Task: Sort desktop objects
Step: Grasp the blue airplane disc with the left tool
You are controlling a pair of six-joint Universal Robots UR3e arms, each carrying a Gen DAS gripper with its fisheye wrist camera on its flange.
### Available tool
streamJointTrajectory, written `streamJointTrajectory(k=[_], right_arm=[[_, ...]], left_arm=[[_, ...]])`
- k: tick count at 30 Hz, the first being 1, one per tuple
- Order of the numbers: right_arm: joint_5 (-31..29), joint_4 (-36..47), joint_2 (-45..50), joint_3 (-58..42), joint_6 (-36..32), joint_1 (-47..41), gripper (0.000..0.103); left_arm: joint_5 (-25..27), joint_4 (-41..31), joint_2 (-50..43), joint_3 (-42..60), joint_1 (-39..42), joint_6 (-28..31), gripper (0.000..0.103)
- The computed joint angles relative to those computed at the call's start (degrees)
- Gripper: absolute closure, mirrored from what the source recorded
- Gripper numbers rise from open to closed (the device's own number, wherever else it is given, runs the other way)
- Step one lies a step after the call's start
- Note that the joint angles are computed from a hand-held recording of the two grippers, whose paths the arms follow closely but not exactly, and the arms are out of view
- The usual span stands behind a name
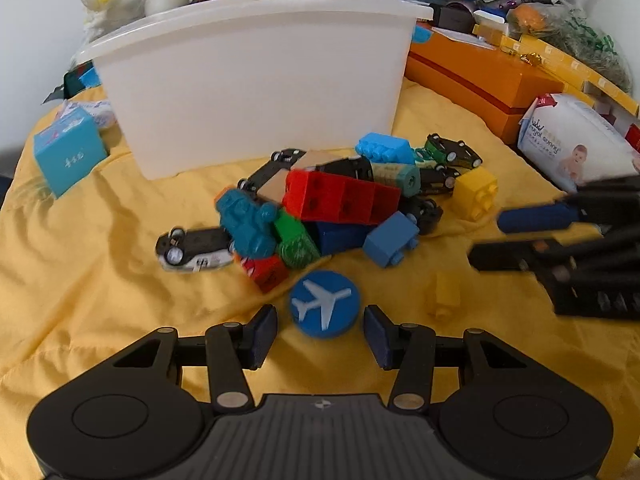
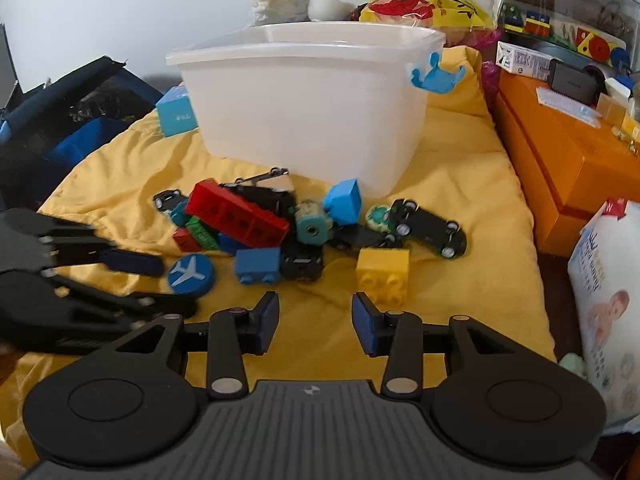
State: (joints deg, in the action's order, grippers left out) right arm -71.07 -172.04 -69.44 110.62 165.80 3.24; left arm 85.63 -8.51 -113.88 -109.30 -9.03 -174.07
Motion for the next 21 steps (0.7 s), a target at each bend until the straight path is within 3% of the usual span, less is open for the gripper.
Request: streamJointTrajectory(k=[3,6,8,17,21], right_arm=[[0.94,0.04,-0.90,1.64,-0.01,-0.63,0.059],[0.82,-0.54,-1.77,3.07,0.08,-1.01,0.059],[0.66,-0.56,-2.10,3.49,0.27,-1.31,0.059],[1.31,-0.73,-1.90,3.23,0.16,-1.12,0.058],[1.78,-0.44,-1.36,2.57,0.28,-0.50,0.058]], left_arm=[[0.36,0.50,-2.08,2.17,-0.26,0.55,0.051],[-0.25,0.35,-2.55,2.91,0.00,0.22,0.061],[-0.99,-1.00,-1.62,2.73,0.41,0.40,0.061],[-2.82,-1.11,9.97,-11.32,2.85,1.93,0.061],[-3.29,2.33,11.33,-15.04,3.54,2.26,0.060]])
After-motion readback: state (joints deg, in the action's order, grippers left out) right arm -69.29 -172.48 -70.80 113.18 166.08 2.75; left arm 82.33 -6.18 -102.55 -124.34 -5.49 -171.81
